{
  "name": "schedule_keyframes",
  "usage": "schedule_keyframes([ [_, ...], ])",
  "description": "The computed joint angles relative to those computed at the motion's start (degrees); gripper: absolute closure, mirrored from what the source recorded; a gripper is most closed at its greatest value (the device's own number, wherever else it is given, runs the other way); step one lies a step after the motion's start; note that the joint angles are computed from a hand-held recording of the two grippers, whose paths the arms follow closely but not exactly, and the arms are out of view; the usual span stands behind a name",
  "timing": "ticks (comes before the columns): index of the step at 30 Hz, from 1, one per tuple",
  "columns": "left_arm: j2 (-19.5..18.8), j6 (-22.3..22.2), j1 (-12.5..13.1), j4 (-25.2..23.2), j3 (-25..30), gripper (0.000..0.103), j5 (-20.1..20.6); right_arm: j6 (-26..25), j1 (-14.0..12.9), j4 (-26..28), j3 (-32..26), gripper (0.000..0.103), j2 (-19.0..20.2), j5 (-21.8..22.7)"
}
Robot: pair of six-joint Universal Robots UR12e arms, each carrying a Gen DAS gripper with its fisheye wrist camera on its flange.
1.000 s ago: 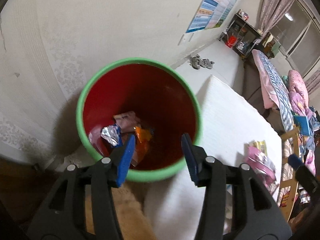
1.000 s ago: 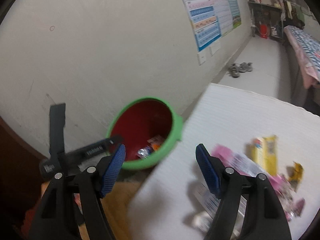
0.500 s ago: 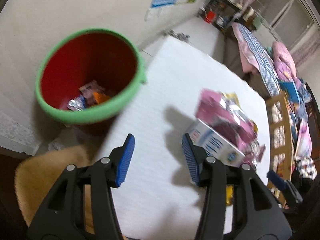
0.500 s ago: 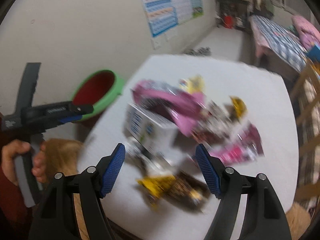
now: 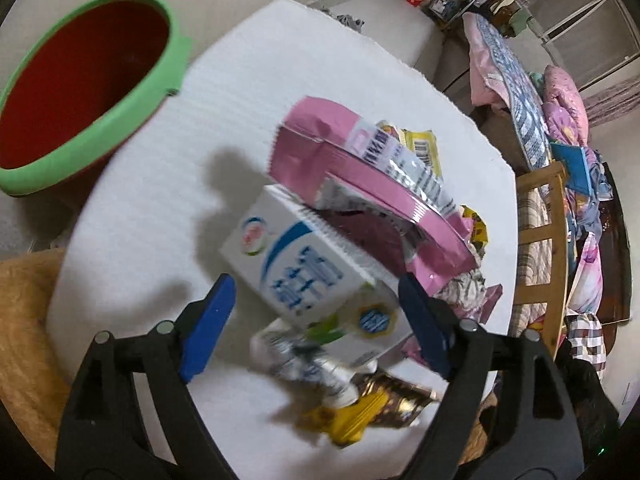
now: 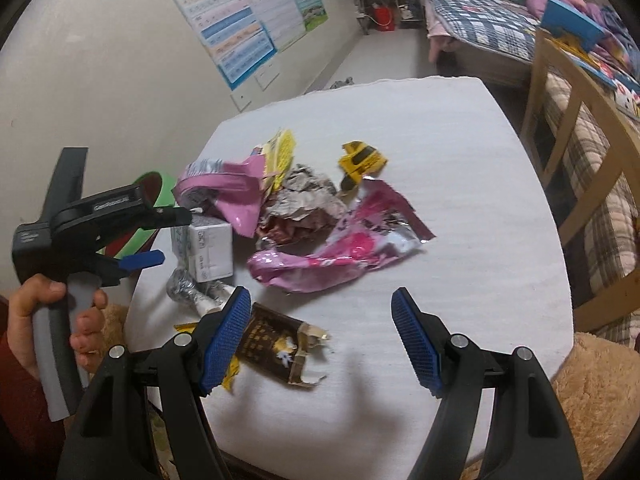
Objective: Collect trash
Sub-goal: 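Grasp the white milk carton with the left tool while the right tool grasps crumpled newspaper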
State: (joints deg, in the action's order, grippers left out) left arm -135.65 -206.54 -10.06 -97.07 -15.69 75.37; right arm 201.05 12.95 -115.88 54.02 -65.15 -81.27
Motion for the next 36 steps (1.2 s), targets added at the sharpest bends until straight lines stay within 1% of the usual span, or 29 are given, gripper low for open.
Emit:
schedule_keyframes([
  [3, -3.41, -0.75, -0.45, -4.57, 6.23, 0.019, 0.19, 1.01, -0.39, -0.05, 0.36, 0.032, -0.2, 0.94],
  [5, -3.92, -1.4, -0.69, -4.71, 7.01, 0.019, 0.85, 1.82, -0.62, -0.26, 0.52, 0.032, -0.23, 1.77],
  [7, -3.26, -0.48, -0.77, -3.35, 5.84, 0.034, 1.06, 2.77, -0.88, -0.54, 0.61, 0.032, -0.19, 2.66],
  [8, -3.4, 0.32, -0.8, -3.63, 6.39, 0.052, 1.25, 3.42, -1.03, -0.48, 0.53, 0.032, -0.07, 3.26],
  [9, -3.51, 1.16, -0.71, -4.02, 6.81, 0.064, 0.96, 3.81, -1.11, -0.32, 0.21, 0.032, 0.19, 3.63],
  [10, -2.38, 1.66, -0.45, -2.69, 4.83, 0.07, -0.08, 4.19, -1.16, -0.02, -0.44, 0.032, 0.62, 3.88],
  [11, -1.58, 1.78, -0.33, -1.97, 3.54, 0.08, -0.54, 4.41, -1.17, 0.22, -1.04, 0.032, 1.02, 3.9],
  [12, -0.65, 2.3, -0.09, -1.09, 2.13, 0.093, -1.25, 4.61, -1.23, 0.36, -1.87, 0.032, 1.57, 4.04],
  [13, -0.32, 2.86, -0.01, -1.01, 1.82, 0.1, -1.34, 4.82, -1.29, 0.25, -2.63, 0.032, 2.07, 4.25],
  [14, 0.21, 3.8, 0.01, -0.93, 1.3, 0.103, -1.08, 4.92, -1.37, 0.29, -3.88, 0.032, 2.82, 4.43],
  [15, 1.05, 5.0, 0.03, -0.37, 0.22, 0.103, -0.53, 4.8, -1.44, 0.49, -4.88, 0.032, 3.43, 4.62],
  [17, 1.55, 6.22, 0.02, -0.26, -0.29, 0.102, 0.25, 4.11, -1.61, 1.75, -7.8, 0.032, 5.12, 5.36],
  [19, 1.75, 6.36, 0.22, -0.67, -0.64, 0.094, -0.3, 4.36, -1.97, 2.57, -10.63, 0.032, 6.95, 7.04],
  [20, 1.83, 6.02, 0.29, -0.61, -0.95, 0.084, -0.82, 4.5, -2.12, 3.75, -12.63, 0.032, 8.22, 7.72],
  [21, 2.1, 5.48, 0.32, -0.18, -1.6, 0.071, -1.11, 4.58, -2.19, 5.09, -14.58, 0.033, 9.45, 8.14],
  [22, 2.57, 4.66, 0.36, 0.78, -2.74, 0.065, -1.53, 4.61, -2.28, 6.6, -16.76, 0.037, 10.76, 8.58],
  [23, 3.01, 3.69, 0.42, 1.8, -3.82, 0.057, -2.14, 4.63, -2.37, 8.89, -19.56, 0.04, 12.47, 9.42],
  [24, 3.2, 3.02, 0.45, 2.27, -4.33, 0.054, -2.55, 4.55, -2.42, 11.45, -22.19, 0.043, 14.03, 10.13],
  [25, 3.25, 2.17, 0.49, 2.5, -4.59, 0.053, -3.02, 4.46, -2.49, 13.42, -24.18, 0.043, 15.21, 10.83],
  [27, 3.49, 0.89, 0.51, 3.08, -5.3, 0.047, -3.24, 4.1, -2.55, 17.48, -28.28, 0.043, 17.75, 12.53],
  [28, 3.38, 0.12, 0.45, 3.15, -5.22, 0.044, -2.83, 3.42, -2.39, 20.7, -31.41, 0.043, 19.48, 12.05],
  [29, 3.08, -0.61, 0.37, 2.92, -4.78, 0.038, -2.37, 2.85, -2.15, 23.51, -34.23, 0.043, 21.08, 10.94],
  [30, 2.72, -1.28, 0.34, 2.68, -4.33, 0.036, -2.29, 2.74, -2.07, 23.92, -34.68, 0.044, 21.38, 10.66],
  [31, 2.13, -1.46, 0.28, 1.92, -3.36, 0.036, -2.37, 2.8, -2.07, 23.46, -34.45, 0.051, 21.34, 10.75],
  [33, 0.61, -1.68, 0.22, -0.16, -0.75, 0.03, -2.5, 3.02, -2.3, 20.6, -31.63, 0.061, 19.89, 11.9],
  [35, -0.81, -2.28, 0.07, -1.53, 1.48, 0.028, -1.75, 3.65, -2.4, 16.47, -27.31, 0.063, 17.49, 11.6],
  [36, -1.66, -2.6, -0.02, -2.47, 2.89, 0.024, -1.48, 4.02, -2.44, 13.45, -24.42, 0.063, 15.76, 10.95],
])
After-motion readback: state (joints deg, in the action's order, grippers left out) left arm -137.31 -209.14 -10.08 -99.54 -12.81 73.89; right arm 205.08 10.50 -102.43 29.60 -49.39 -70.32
